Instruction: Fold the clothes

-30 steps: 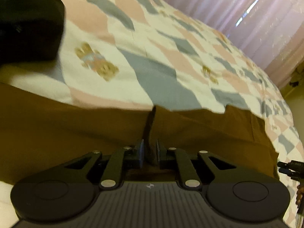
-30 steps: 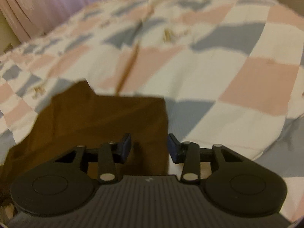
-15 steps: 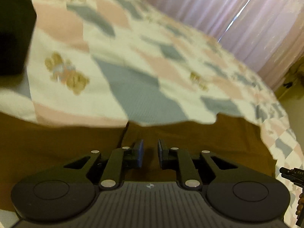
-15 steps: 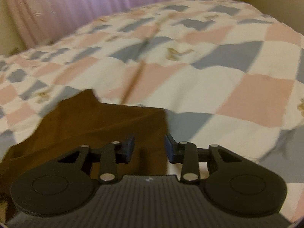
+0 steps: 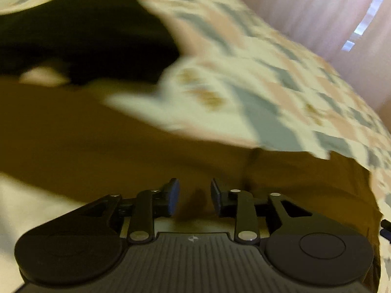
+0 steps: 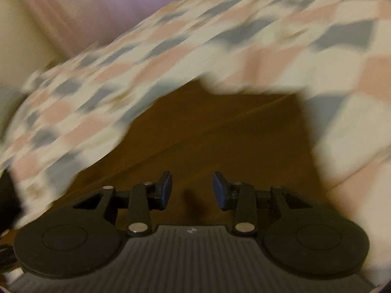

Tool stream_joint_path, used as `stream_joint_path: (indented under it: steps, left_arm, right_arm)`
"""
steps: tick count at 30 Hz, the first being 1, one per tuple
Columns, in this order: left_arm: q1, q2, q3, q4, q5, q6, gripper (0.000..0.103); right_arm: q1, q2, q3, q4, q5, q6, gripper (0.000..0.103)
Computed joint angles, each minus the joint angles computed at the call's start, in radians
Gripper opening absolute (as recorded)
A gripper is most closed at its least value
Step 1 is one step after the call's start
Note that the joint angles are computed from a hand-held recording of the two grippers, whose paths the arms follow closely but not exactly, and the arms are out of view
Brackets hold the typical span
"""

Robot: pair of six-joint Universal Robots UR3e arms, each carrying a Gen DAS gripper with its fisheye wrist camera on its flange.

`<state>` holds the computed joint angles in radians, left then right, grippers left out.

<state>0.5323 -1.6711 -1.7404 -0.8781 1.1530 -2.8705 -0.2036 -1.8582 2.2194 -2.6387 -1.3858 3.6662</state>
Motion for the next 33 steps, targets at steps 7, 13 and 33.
stream_joint_path:
  steps: [7,13,33]
  left_arm:
    - [0.272,0.025,0.035,-0.014,0.048,-0.057,0.069]
    - [0.438,-0.049,0.020,0.104,-0.037,-0.275,0.080]
    - [0.288,0.184,-0.131,0.395,-0.235,-0.338,0.004]
  right_arm:
    - [0.289,0.290,-0.183,-0.076,0.045,0.107,0.034]
    - [0.379,0.379,-0.327,-0.006,0.002,0.117,0.037]
    - [0.223,0.075,-0.132,0.102,0.070,0.010,0.042]
